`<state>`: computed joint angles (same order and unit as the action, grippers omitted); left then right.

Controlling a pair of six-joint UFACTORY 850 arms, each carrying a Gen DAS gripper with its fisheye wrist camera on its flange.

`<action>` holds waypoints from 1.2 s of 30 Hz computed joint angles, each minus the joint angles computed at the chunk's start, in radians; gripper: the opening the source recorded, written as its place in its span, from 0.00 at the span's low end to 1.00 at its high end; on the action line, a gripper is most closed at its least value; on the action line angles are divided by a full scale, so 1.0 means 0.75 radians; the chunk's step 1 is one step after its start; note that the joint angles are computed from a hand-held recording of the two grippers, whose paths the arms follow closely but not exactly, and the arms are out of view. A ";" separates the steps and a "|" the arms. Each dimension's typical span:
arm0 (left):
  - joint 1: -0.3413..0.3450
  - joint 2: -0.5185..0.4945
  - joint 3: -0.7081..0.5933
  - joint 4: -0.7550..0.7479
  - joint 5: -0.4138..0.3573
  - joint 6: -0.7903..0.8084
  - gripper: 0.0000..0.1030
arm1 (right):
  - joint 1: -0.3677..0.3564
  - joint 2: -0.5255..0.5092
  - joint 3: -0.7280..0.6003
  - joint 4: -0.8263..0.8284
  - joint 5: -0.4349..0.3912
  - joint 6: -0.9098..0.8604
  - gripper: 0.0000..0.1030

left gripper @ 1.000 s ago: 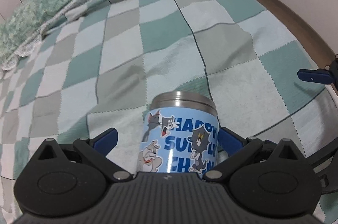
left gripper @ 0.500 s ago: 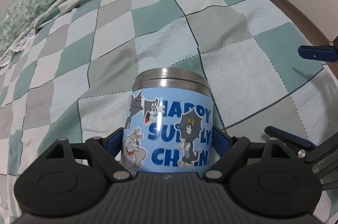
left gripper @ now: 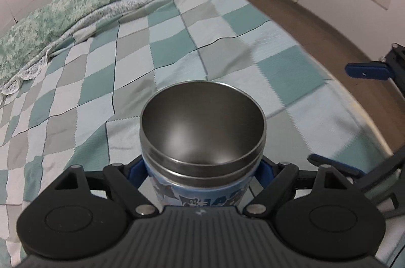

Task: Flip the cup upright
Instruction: 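Close the right gripper around the light-blue cup's body, then lift the light-blue cup with the right gripper and rotate it rim-up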

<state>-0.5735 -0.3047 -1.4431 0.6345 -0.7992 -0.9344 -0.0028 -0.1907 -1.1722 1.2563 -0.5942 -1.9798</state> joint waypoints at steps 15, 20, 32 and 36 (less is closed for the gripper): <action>-0.326 0.470 0.425 -0.131 -0.025 -0.283 0.82 | -0.163 0.624 0.470 -0.222 -0.138 0.141 1.00; -0.357 0.509 0.542 -0.284 0.058 -0.292 0.82 | -0.252 0.719 0.586 -0.287 -0.219 0.179 1.00; -0.306 0.497 0.690 -0.183 0.300 -0.478 0.88 | -0.274 0.705 0.673 -0.241 -0.189 0.185 1.00; -0.345 0.533 0.722 -0.001 0.271 -0.600 0.99 | -0.258 0.718 0.684 -0.226 -0.187 0.210 1.00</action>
